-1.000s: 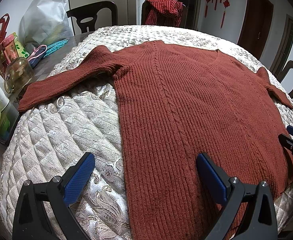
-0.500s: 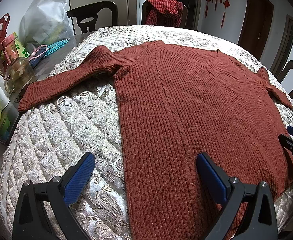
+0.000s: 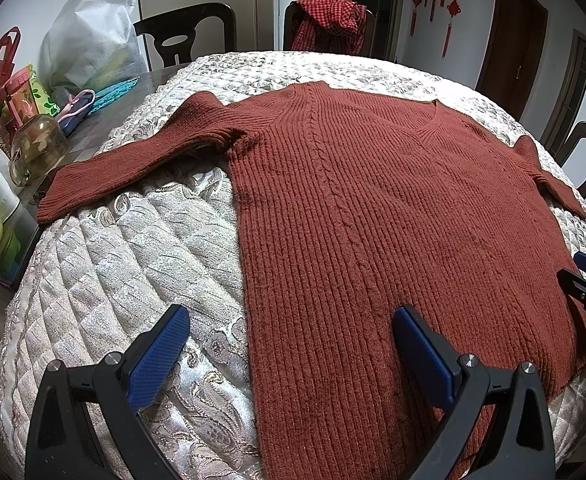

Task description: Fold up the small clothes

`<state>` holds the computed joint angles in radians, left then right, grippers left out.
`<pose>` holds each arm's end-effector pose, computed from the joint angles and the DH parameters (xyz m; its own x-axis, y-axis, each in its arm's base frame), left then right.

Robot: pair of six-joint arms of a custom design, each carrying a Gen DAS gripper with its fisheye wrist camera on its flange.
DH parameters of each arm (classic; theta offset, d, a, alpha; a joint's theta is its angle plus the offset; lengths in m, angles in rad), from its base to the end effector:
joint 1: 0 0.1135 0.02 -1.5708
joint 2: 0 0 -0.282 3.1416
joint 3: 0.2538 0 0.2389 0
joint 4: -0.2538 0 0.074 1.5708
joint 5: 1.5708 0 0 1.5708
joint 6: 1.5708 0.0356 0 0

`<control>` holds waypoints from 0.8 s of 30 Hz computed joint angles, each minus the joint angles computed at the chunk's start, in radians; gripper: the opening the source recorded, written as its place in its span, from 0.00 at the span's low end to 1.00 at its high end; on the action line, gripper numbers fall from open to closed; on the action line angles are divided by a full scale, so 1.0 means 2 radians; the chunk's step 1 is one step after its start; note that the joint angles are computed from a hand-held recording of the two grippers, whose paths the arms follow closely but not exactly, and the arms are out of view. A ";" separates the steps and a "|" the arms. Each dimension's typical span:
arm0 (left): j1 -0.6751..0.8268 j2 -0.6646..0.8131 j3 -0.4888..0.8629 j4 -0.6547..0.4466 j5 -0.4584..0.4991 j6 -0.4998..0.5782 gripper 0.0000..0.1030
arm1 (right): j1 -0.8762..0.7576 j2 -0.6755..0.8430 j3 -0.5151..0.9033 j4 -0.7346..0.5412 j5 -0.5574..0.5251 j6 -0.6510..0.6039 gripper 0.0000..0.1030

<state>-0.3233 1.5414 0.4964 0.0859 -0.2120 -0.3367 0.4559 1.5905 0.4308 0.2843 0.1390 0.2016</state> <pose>0.2320 -0.0698 0.1364 -0.7974 -0.0734 -0.5989 -0.0714 0.9971 -0.0271 0.2203 0.1025 0.1235 -0.7468 -0.1453 -0.6490 -0.2111 0.9772 0.0241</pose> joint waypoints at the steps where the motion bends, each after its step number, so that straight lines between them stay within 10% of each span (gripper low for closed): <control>1: 0.000 0.000 0.000 0.000 0.000 0.000 1.00 | 0.000 0.000 0.000 0.000 0.000 0.000 0.77; 24: 0.000 0.000 -0.001 0.001 -0.001 0.000 1.00 | 0.004 0.006 0.002 0.002 0.004 0.005 0.77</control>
